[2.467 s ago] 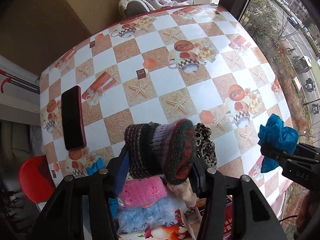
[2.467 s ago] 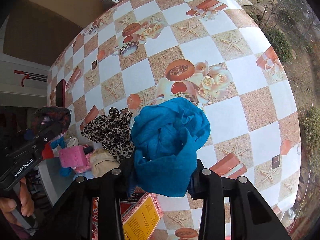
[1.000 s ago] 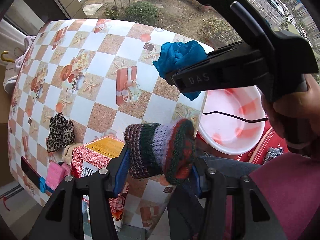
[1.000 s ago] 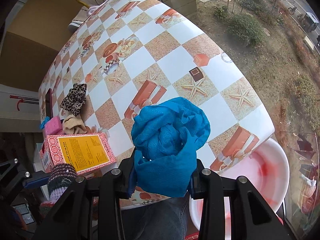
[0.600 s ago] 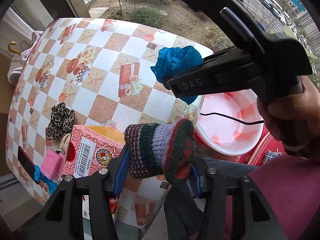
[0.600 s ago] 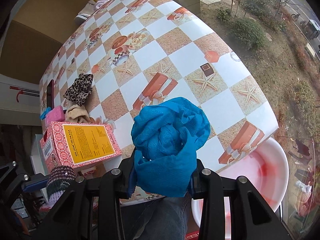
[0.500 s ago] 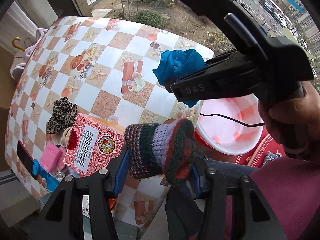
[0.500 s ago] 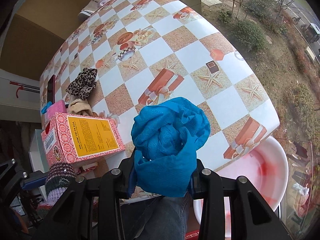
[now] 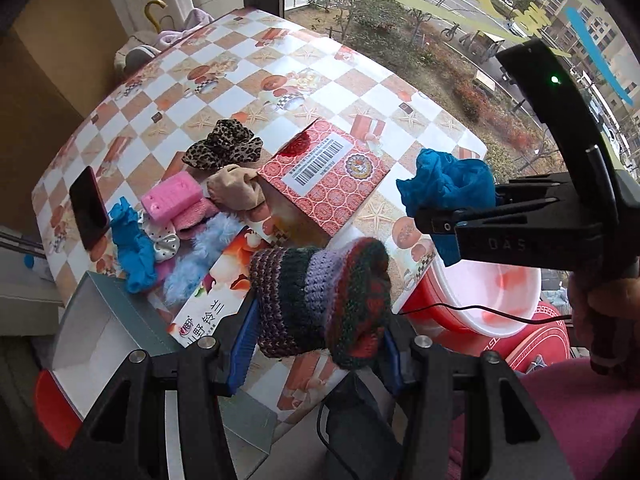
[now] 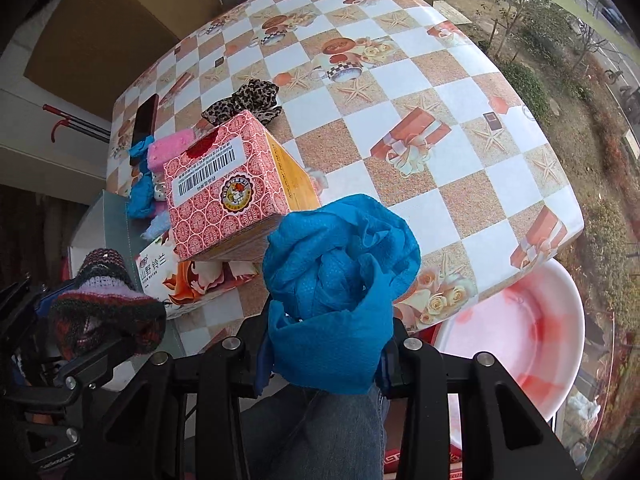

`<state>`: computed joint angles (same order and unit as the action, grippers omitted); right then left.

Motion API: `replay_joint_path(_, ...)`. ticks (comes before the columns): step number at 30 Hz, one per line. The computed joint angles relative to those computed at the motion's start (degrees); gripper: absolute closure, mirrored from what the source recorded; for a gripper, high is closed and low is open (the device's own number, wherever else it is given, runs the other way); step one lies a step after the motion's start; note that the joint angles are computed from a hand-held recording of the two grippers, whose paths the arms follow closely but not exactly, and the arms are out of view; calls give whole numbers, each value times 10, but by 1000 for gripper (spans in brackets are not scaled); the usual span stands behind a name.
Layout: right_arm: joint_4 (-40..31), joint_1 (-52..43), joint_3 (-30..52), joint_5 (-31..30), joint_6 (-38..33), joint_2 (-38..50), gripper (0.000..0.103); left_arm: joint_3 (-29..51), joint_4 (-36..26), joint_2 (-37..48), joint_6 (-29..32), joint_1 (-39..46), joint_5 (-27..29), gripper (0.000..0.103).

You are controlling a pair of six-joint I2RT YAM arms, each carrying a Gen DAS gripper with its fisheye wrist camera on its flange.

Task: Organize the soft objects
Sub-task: 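Carry the blue cloth and knit hat over the white box with both tools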

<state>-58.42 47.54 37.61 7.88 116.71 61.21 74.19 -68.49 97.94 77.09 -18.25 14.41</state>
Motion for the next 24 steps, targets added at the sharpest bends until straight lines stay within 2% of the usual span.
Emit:
replay_joint_path(7, -3, -43, 100, -11, -125, 106, 63, 105, 18, 96, -43, 95, 4, 47)
replay_joint_path(13, -6, -90, 192, -18, -263, 200, 63, 179, 22, 161, -79, 149, 0, 47)
replay_joint_path(24, 2, -157, 387, -35, -496, 380, 63, 279, 23, 233, -123, 218, 4, 47)
